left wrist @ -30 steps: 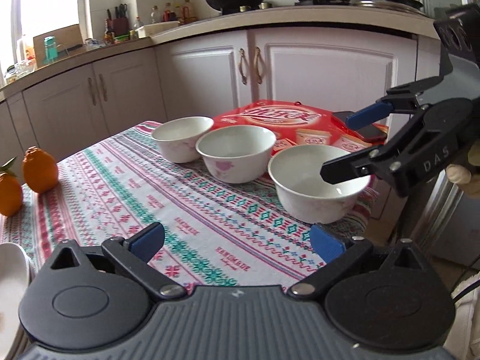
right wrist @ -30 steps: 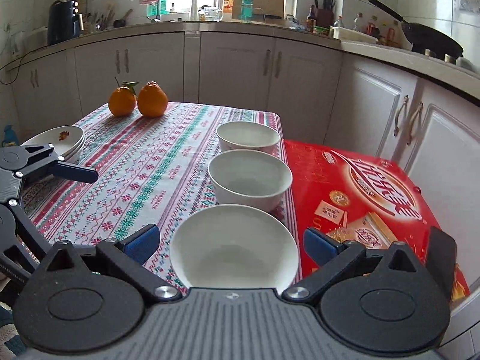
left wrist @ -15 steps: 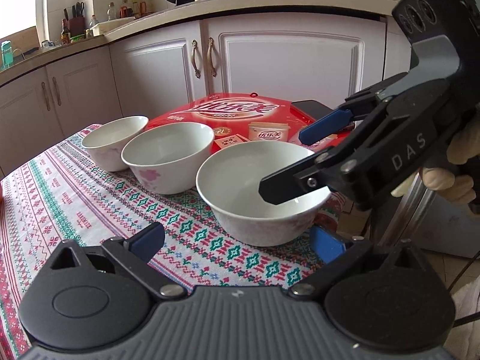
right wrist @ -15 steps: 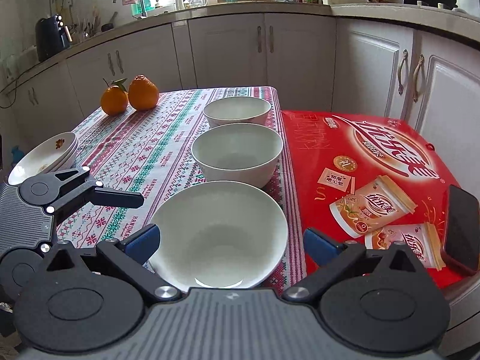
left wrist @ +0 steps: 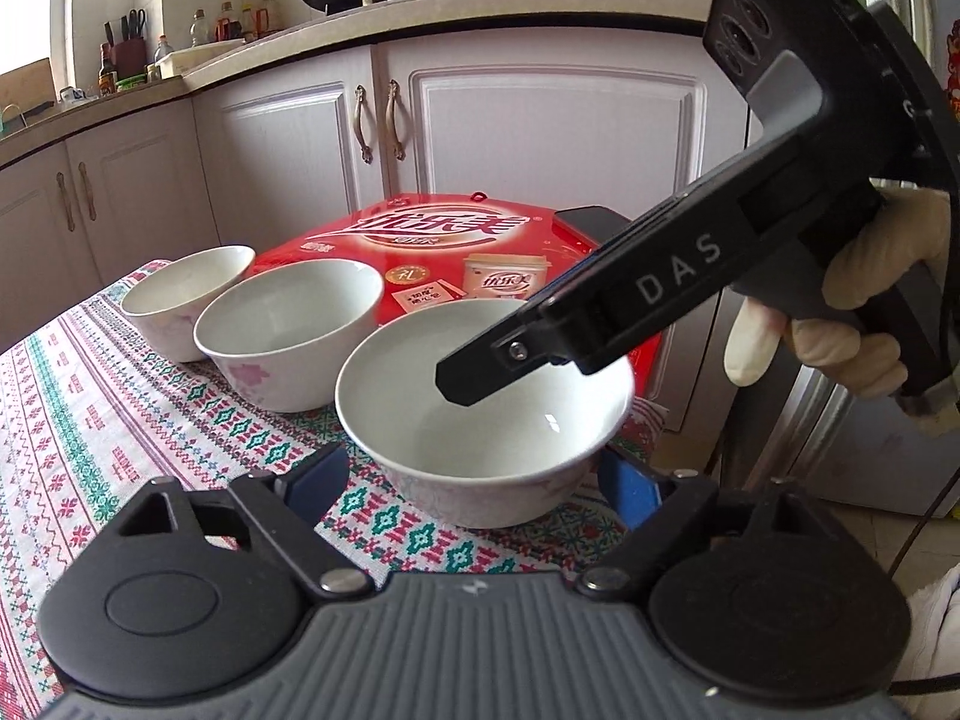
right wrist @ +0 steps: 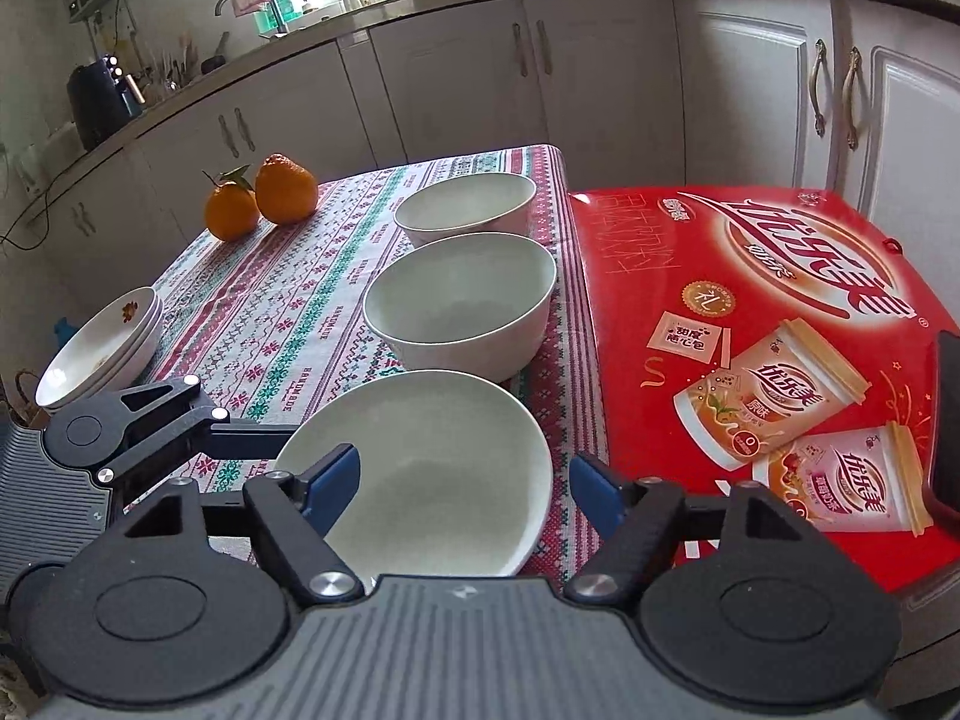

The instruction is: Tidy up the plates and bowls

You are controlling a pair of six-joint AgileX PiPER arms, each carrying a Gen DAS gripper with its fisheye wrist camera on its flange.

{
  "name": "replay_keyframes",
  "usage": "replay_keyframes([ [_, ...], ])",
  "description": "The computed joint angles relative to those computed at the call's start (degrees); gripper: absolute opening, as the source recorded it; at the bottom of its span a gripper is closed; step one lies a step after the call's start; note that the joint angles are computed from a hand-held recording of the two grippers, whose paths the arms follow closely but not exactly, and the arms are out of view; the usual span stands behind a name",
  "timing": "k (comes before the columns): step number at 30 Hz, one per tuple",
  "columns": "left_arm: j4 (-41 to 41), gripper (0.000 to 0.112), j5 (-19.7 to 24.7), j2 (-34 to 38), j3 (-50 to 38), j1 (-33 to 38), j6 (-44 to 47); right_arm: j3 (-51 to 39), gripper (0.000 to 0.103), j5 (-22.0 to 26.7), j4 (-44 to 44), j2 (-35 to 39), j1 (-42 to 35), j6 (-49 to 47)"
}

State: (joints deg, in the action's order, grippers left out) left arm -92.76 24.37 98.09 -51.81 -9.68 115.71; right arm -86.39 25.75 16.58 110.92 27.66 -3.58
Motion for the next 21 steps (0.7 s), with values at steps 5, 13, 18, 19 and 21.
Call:
replay_keyframes([
  [5,1.1,0.086,0.9,0.2,-0.3,0.4,-0.9,-0.5,0.074,1.0,2.1,0.4,-0.2,-2.2],
  [13,1.7,0.085,0.8,0.2,-0.7,0.2,-1.1,-0.8,0.074,1.4,2.5,0.4,0.0,-2.5],
  [18,4.9,0.085,0.8,-0.6,-0.7,0.7,-4.9,-1.2,0.074,1.6,3.3,0.1,0.3,-2.9],
  [19,5.5,0.085,0.9,-1.1,-0.5,1.0,-5.6,-1.5,0.074,1.7,3.1,0.1,0.6,-2.9],
  [21,6.8,0.085,1.2,-2.0,-0.2,1.7,-7.2,-2.1,0.074,2.0,3.0,0.1,1.0,-3.0],
])
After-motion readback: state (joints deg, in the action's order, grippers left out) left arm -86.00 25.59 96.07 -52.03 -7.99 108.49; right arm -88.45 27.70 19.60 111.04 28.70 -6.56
